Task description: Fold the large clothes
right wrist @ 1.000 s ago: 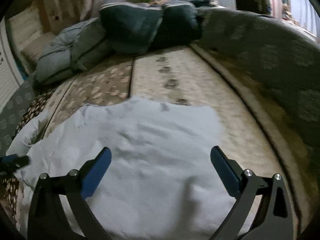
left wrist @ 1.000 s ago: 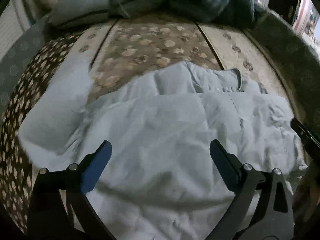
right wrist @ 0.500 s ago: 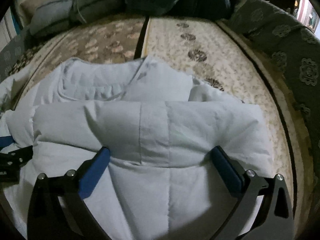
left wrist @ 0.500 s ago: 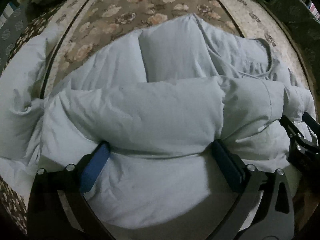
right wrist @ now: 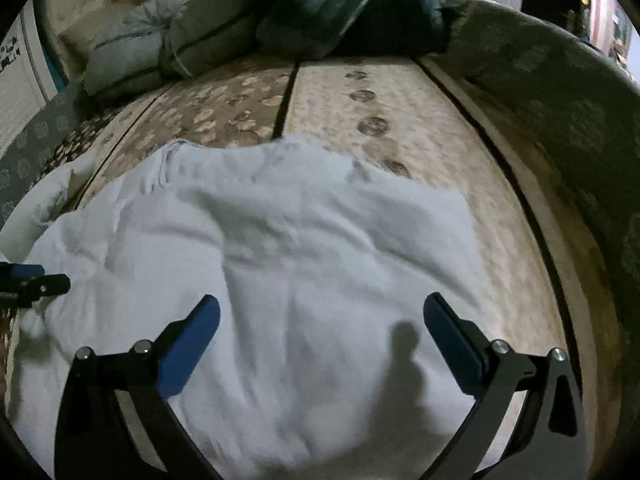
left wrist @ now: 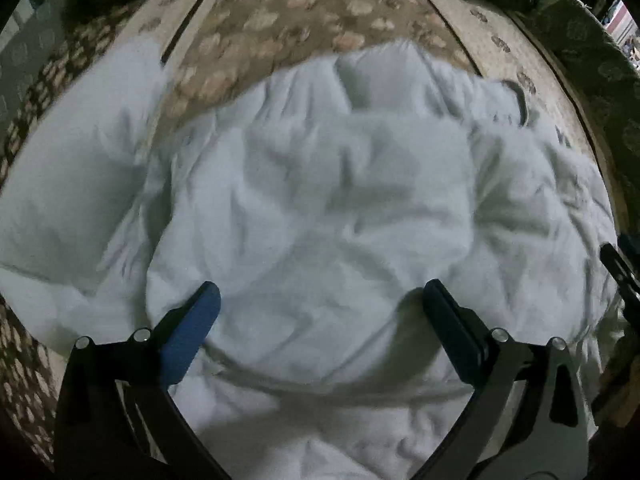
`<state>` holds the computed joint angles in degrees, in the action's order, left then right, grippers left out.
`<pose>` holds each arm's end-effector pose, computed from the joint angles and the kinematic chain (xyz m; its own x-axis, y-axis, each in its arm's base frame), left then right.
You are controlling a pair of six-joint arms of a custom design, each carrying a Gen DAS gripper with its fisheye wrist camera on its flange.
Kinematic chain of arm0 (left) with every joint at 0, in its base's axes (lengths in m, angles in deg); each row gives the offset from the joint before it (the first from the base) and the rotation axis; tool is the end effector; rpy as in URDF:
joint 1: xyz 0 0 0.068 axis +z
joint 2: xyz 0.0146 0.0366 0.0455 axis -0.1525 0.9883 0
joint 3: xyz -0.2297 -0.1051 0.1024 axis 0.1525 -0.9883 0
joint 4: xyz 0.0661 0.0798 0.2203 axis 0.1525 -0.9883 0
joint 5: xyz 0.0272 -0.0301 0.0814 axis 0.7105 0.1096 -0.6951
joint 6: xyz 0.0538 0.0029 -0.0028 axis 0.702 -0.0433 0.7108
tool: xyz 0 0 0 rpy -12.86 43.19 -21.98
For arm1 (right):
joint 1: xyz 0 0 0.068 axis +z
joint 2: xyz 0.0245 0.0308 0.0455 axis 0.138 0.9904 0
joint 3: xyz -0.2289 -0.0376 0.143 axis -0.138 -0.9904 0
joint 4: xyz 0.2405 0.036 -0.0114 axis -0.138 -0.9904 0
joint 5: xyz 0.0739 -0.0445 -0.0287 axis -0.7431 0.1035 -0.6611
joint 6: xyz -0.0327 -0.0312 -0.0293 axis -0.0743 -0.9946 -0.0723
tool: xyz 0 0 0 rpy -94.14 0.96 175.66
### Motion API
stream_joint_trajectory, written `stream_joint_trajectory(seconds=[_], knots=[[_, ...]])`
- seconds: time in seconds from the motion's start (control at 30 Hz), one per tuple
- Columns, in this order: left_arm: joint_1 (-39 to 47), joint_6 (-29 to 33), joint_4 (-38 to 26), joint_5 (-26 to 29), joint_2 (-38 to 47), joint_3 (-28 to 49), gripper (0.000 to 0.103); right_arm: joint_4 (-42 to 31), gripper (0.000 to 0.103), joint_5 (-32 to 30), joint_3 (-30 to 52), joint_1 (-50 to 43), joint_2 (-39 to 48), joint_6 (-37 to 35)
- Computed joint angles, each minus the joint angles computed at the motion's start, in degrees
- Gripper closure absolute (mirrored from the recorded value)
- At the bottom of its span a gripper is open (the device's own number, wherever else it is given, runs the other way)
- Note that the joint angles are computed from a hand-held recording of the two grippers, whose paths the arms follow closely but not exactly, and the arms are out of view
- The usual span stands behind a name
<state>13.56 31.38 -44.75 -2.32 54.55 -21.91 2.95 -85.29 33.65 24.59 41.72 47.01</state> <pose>0.2075 0.0810 0.2413 -0.9393 -0.2135 -0.2684 -0.2038 0.9769 -0.0639 0.2337 0.0705 0.2354 -0.8007 -0.1223 -0.5864 -0.2060 0.9755 0.0778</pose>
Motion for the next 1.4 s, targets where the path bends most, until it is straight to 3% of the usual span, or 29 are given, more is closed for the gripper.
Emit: stream_joint_trajectory(seconds=[0.2, 0.37, 0.53, 0.7, 0.83, 0.97, 1.03, 1.17, 1.27, 1.33, 1.4], knots=[[-2.2, -0.5, 4.7, -2.4, 0.1, -4.1, 0.003, 3.9, 0.001, 5.1, -6.0, 3.4, 0.3, -1.3], [-0.3, 1.2, 5.9, -0.8, 0.6, -5.6, 0.003, 7.5, 0.001, 2.8, -5.5, 1.7, 6.1, -0.2], [-0.1, 0.9, 4.9, -0.7, -1.7, -6.0, 0.003, 5.9, 0.001, 4.1, -4.3, 2.6, 6.7, 0.9], [4.9, 7.0, -1.7, -0.5, -7.3, -3.4, 0.003, -0.6, 0.001, 1.7, -0.4, 1.4, 7.5, -2.7], [13.4, 15.5, -4.8, -0.4, -9.8, 2.6, 0.003, -5.8, 0.002, 2.1, 2.3, 0.6, 4.8, -6.6], [26.4, 21.9, -7.1, 3.7, -0.6, 15.8, 0.003, -4.7, 0.002, 10.8, 1.2, 3.9, 2.4, -9.7], [31.2, 22.8, -8.3, 4.7, 6.7, 23.8, 0.003, -4.6, 0.002, 11.9, 1.3, 4.5, 3.1, -9.8], [34.3, 23.6, -10.5, 4.3, 17.9, 34.0, 0.003, -4.5, 0.002, 12.9, 2.0, 6.3, 3.2, -9.1], [33.3, 23.1, -7.6, 1.0, 21.8, 34.7, 0.003, -4.7, 0.002, 9.8, 4.6, 6.7, 2.7, -8.2], [34.2, 24.0, -9.6, 2.6, 25.2, 37.8, 0.003, -5.5, 0.002, 7.3, 7.7, 6.7, 4.2, -6.9], [35.1, 23.8, -11.7, 5.4, 29.2, 41.1, 0.003, -5.1, 0.002, 8.6, 9.9, 7.7, 6.4, -6.4]])
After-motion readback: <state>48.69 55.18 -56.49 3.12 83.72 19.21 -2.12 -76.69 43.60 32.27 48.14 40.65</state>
